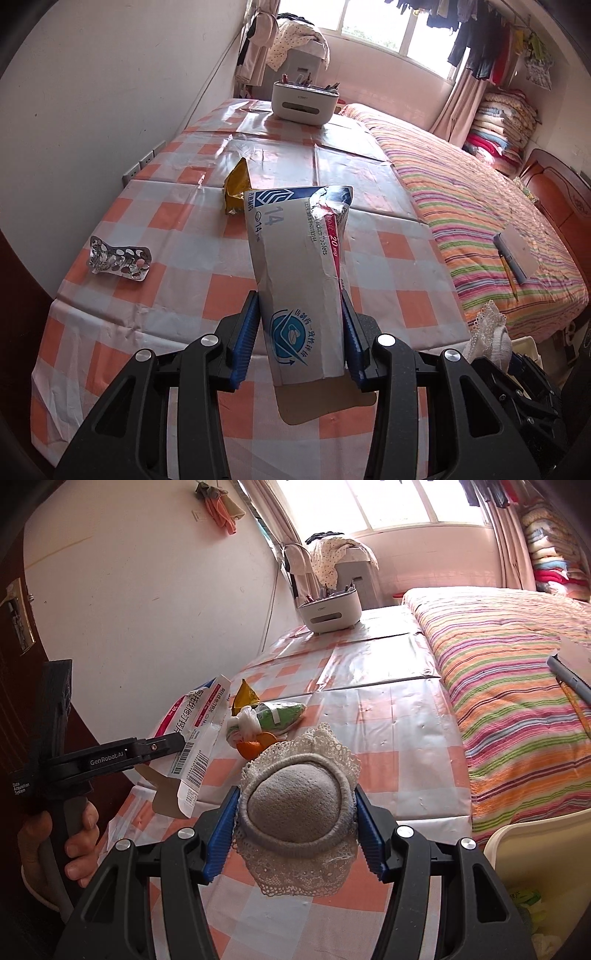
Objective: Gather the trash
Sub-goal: 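Grasp the white medicine box with the left tool while the right tool grasps the lace pad, then carry both items to the beige bin and open both tools to drop them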
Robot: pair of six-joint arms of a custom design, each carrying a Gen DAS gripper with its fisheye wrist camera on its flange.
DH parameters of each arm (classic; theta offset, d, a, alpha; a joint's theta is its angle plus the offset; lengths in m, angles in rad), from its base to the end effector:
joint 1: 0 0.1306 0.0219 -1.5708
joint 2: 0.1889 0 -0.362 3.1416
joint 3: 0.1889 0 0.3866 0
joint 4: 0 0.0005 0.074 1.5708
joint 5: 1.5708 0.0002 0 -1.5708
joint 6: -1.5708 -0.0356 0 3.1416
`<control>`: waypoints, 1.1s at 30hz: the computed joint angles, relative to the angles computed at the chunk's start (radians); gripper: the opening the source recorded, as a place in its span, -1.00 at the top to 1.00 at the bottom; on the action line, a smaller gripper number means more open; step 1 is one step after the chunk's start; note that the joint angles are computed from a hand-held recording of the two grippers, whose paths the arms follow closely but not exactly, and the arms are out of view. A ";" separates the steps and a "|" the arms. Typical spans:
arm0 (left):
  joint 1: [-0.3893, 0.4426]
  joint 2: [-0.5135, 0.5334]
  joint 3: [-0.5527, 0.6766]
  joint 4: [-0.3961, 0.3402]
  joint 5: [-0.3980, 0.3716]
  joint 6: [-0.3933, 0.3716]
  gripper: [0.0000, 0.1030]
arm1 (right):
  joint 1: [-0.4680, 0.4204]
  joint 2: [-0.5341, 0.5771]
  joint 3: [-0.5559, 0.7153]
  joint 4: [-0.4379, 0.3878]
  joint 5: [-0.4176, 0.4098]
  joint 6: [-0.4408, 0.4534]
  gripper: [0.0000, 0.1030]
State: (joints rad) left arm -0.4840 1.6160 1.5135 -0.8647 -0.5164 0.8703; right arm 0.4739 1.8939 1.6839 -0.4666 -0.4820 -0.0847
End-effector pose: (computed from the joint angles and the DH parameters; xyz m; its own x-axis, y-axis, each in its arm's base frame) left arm 0.4946 -0.2407 0.3566 -0.5895 -0.4412 -0.6767 -0.4562 0.8731 -0.1719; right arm 0.5795 0.3152 0.2993 -0.6166 -0.2320 -0.7524 -0.6762 0.6454 0.3552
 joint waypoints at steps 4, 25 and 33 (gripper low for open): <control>-0.021 0.027 0.028 0.022 0.019 -0.029 0.22 | -0.025 -0.029 -0.045 0.047 0.013 -0.036 -0.10; -0.140 0.178 0.214 0.097 0.083 -0.168 0.21 | -0.158 -0.177 -0.290 0.232 0.142 -0.205 -0.10; -0.192 0.251 0.315 0.098 0.101 -0.216 0.21 | -0.182 -0.226 -0.362 0.275 0.266 -0.225 -0.10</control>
